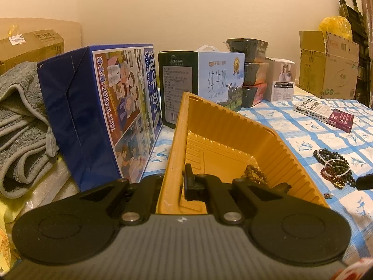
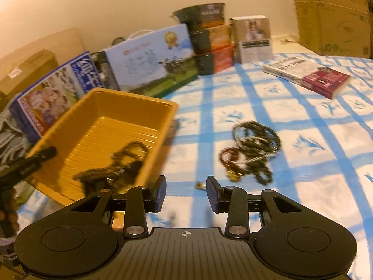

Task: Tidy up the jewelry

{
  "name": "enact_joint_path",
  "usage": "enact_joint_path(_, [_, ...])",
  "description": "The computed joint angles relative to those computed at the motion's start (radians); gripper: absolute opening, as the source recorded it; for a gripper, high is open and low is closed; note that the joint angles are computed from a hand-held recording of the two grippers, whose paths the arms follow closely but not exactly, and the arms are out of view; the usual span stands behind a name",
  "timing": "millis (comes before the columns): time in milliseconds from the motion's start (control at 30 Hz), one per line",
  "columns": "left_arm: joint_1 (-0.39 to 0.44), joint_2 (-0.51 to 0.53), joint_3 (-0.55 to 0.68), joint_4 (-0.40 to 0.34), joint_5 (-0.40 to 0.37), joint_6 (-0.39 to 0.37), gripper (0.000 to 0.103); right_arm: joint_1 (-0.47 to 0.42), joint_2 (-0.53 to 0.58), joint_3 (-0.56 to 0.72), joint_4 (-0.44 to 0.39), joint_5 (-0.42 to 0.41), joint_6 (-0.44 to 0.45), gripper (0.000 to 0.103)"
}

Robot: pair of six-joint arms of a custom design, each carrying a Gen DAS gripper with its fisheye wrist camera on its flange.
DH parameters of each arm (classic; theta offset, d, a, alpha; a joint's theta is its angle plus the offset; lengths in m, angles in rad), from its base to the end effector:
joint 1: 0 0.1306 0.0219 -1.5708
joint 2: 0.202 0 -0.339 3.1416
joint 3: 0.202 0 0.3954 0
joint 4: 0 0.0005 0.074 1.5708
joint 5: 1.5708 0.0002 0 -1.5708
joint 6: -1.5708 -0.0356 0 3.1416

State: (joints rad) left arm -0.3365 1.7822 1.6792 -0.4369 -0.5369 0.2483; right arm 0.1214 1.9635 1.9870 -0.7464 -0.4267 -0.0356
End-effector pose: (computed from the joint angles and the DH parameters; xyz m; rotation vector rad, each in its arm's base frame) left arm 0.6109 -0.1949 0.3465 -0.2243 2.0218 0.2012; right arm 0.6800 0.0973 0.3501 -0.3189 2.2571 0.5703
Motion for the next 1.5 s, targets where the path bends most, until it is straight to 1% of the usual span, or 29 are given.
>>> enact_joint_path(300, [0.000, 0.002, 0.004, -0.006, -0.002, -0.002, 0.004, -0.004, 0.012, -0.002, -0.030, 0.048, 0.032, 0.038])
enact_joint_path(833, [0.000, 0.002, 0.004, -0.007, -0.003, -0.002, 0.004, 0.014, 0.089, 0.088, -0.075, 0.059, 0.094, 0.038])
enact_joint_path(1067, [0.000, 0.003, 0.004, -0.008, -0.003, 0.002, 0.004, 0.029, 0.150, 0.163, -0.096, 0.066, 0.171, 0.038])
enact_joint_path(1100, [0.001, 0.003, 0.004, -0.008, -0.003, 0.003, 0.004, 0.032, 0.166, 0.186, -0.108, 0.070, 0.188, 0.038])
enact_joint_path(1200, [0.001, 0.004, 0.004, -0.007, -0.002, 0.001, 0.004, 0.041, 0.194, 0.217, -0.108, 0.088, 0.231, 0.038])
enact_joint_path(1267, [0.001, 0.004, 0.004, -0.008, -0.002, 0.003, 0.004, 0.045, 0.217, 0.249, -0.129, 0.100, 0.260, 0.038])
enact_joint_path(1333, [0.001, 0.003, 0.004, -0.007, -0.002, 0.002, 0.004, 0.049, 0.224, 0.251, -0.123, 0.127, 0.276, 0.038])
enact_joint_path(1433, [0.001, 0.004, 0.005, -0.008, -0.003, 0.001, 0.004, 0.049, 0.222, 0.235, -0.102, 0.125, 0.294, 0.038])
enact_joint_path(1467, [0.002, 0.003, 0.005, -0.009, -0.002, 0.003, 0.004, 0.049, 0.220, 0.229, -0.096, 0.124, 0.298, 0.035])
enact_joint_path(1500, [0.001, 0.004, 0.005, -0.009, -0.002, 0.003, 0.004, 0.049, 0.221, 0.232, -0.101, 0.118, 0.304, 0.027])
